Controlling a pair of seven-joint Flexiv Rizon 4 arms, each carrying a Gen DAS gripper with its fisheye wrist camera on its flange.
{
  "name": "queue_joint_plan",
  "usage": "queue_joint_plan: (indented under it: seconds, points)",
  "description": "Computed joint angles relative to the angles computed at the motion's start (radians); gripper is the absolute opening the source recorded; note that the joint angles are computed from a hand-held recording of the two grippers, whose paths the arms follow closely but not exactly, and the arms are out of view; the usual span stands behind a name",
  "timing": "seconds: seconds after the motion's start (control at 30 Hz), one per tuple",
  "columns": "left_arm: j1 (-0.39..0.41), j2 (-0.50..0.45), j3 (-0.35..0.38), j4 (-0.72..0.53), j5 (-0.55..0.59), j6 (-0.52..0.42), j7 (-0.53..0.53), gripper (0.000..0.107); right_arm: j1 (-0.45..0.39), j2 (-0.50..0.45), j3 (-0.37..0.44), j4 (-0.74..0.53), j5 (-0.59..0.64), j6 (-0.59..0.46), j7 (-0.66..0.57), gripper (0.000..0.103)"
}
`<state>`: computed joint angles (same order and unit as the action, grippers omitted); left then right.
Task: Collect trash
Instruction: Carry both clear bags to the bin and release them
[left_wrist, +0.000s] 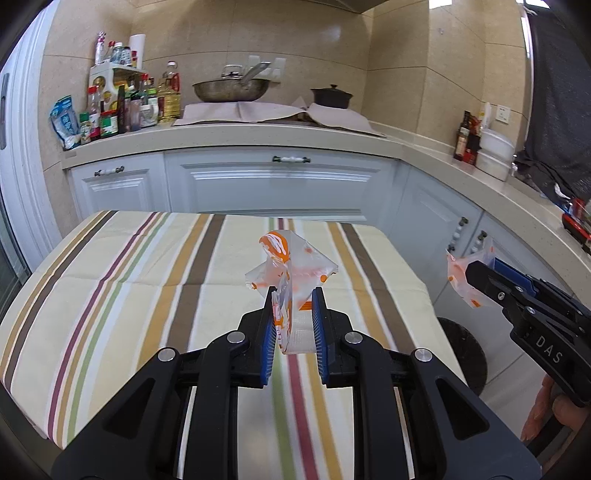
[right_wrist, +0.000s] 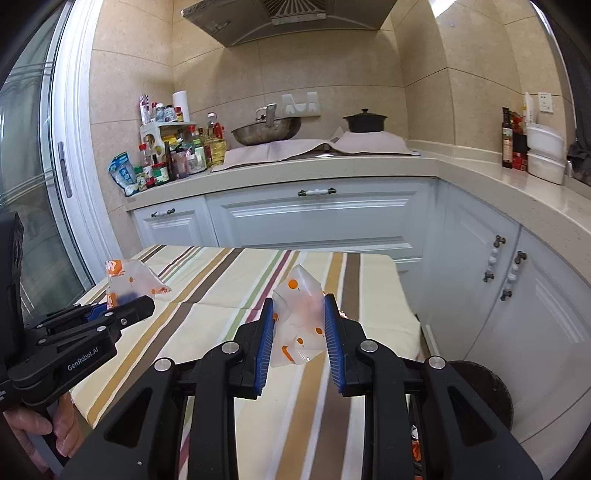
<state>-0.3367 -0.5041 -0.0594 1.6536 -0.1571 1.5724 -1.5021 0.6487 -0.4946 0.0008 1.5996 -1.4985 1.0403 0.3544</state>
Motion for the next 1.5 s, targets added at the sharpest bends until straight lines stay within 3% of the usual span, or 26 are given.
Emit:
queue_joint_plan:
  seconds: [0.3, 0.5, 0.63, 0.83, 1.03, 1.4, 1.5]
  points:
    - [-0.004, -0.002, -0.103, 0.005, 0.005, 0.029, 0.071, 0.017, -0.037, 0.135, 0.056, 0.177, -0.072, -0.123, 0.126, 0.027]
    - [0.01, -0.042, -0.206, -0.027, -0.016, 0.022, 0.155, 0.017, -0.054, 0.207, 0.109, 0.276, -0.036, -0.263, 0.148, 0.027]
    - [-0.009, -0.076, -0.235, -0.058, -0.02, 0.024, 0.207, 0.017, -0.076, 0.257, 0.137, 0.346, -0.016, -0.321, 0.19, 0.027]
    - [-0.083, -0.15, -0.208, -0.158, -0.026, -0.017, 0.244, 0.017, -0.117, 0.297, 0.161, 0.423, 0.017, -0.351, 0.24, 0.027]
    - [-0.181, -0.239, -0.137, -0.291, -0.018, -0.099, 0.239, 0.017, -0.173, 0.297, 0.153, 0.48, 0.013, -0.289, 0.307, 0.027]
    - [-0.292, -0.425, -0.022, -0.601, 0.032, -0.265, 0.146, 0.018, -0.237, 0.261, 0.123, 0.508, -0.009, -0.218, 0.343, 0.027]
    - [-0.306, -0.477, -0.006, -0.688, 0.044, -0.311, 0.116, 0.023, -0.254, 0.251, 0.112, 0.511, -0.03, -0.199, 0.361, 0.032]
